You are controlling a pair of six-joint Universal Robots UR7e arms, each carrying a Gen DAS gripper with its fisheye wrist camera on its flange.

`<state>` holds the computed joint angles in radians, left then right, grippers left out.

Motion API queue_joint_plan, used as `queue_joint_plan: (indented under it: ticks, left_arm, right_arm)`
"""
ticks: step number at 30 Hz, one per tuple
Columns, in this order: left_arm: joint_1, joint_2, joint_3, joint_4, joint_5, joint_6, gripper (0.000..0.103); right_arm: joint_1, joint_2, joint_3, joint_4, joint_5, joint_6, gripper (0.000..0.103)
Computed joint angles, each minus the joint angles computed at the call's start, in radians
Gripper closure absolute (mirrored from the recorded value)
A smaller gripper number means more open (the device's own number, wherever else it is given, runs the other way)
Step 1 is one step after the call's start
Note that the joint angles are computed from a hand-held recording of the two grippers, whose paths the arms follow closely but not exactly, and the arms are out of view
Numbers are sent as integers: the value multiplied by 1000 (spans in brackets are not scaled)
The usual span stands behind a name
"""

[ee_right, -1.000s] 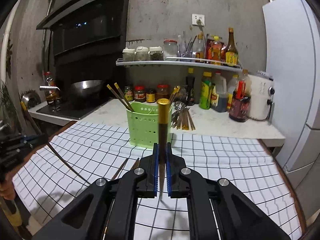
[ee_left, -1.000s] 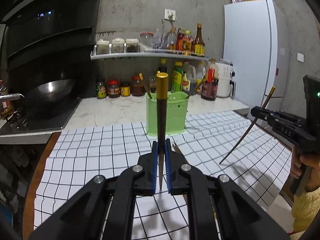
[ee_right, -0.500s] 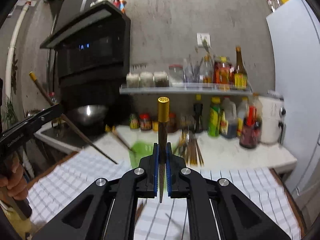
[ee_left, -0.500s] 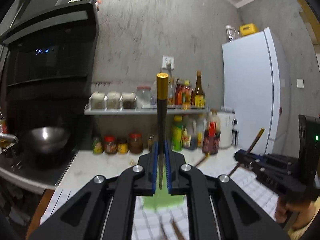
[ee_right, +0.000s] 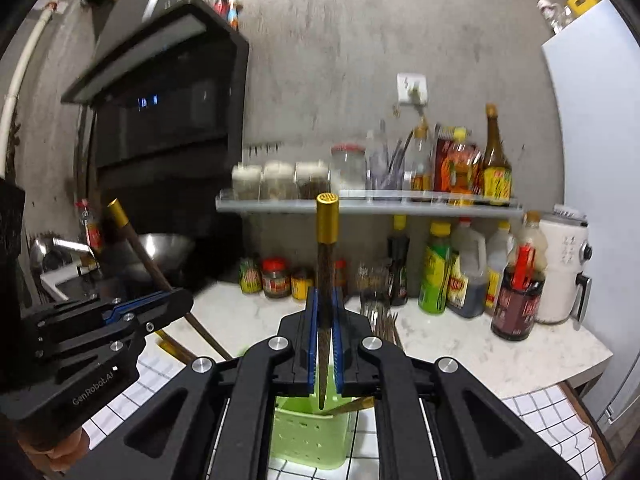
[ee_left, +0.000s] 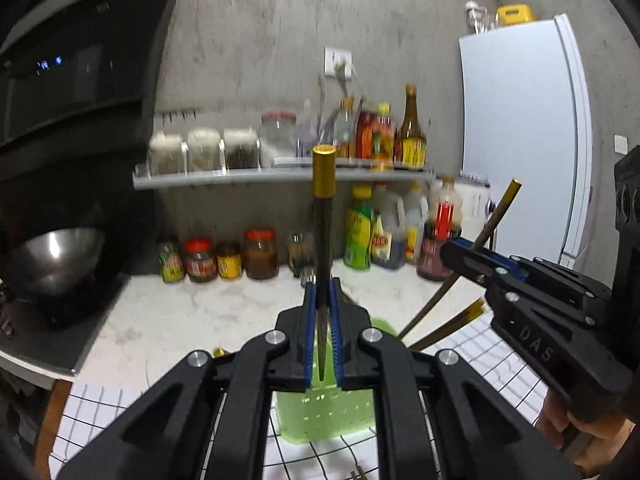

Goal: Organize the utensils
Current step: 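Open the left tool in the holder while the right tool releases its chopstick, then grasp a brown chopstick with the left tool while the right tool grasps another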

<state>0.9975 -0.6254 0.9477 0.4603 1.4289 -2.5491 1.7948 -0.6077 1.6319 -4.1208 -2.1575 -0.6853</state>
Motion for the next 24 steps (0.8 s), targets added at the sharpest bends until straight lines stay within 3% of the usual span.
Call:
queue_joint_plan:
  ticks: [4, 5, 7, 8, 9, 13, 18, 21, 24]
  left_arm:
    - [9, 29, -18, -3, 0, 49, 96]
    - [9, 32, -23, 0, 0, 49, 96]
    - [9, 43, -56, 47, 7, 28, 88]
    - [10, 33, -50, 48, 18, 19, 83]
    - [8, 11, -22, 25, 23, 16, 75]
    - [-2, -89, 89, -31, 40, -6, 74]
    - [-16, -212, 255, -67, -53, -15, 72]
    - [-7, -272, 378, -59, -147, -13, 71]
    - [18, -293, 457, -32, -204, -23, 71]
  right_arm:
    - [-20, 15, -26, 76, -28, 20, 95]
    - [-15, 30, -43, 52, -44, -23, 93]
    - [-7, 22, -34, 62, -53, -24, 78]
    - [1, 12, -13, 44, -46, -20, 66]
    - [6, 8, -4, 20, -48, -33, 62]
    - [46, -20, 63, -65, -70, -84, 62]
    - [102, -44, 193, -159, -153, -88, 61]
    - [114, -43, 280, -151, -222, -1, 61]
    - [108, -32, 378, -103, -260, 155, 61]
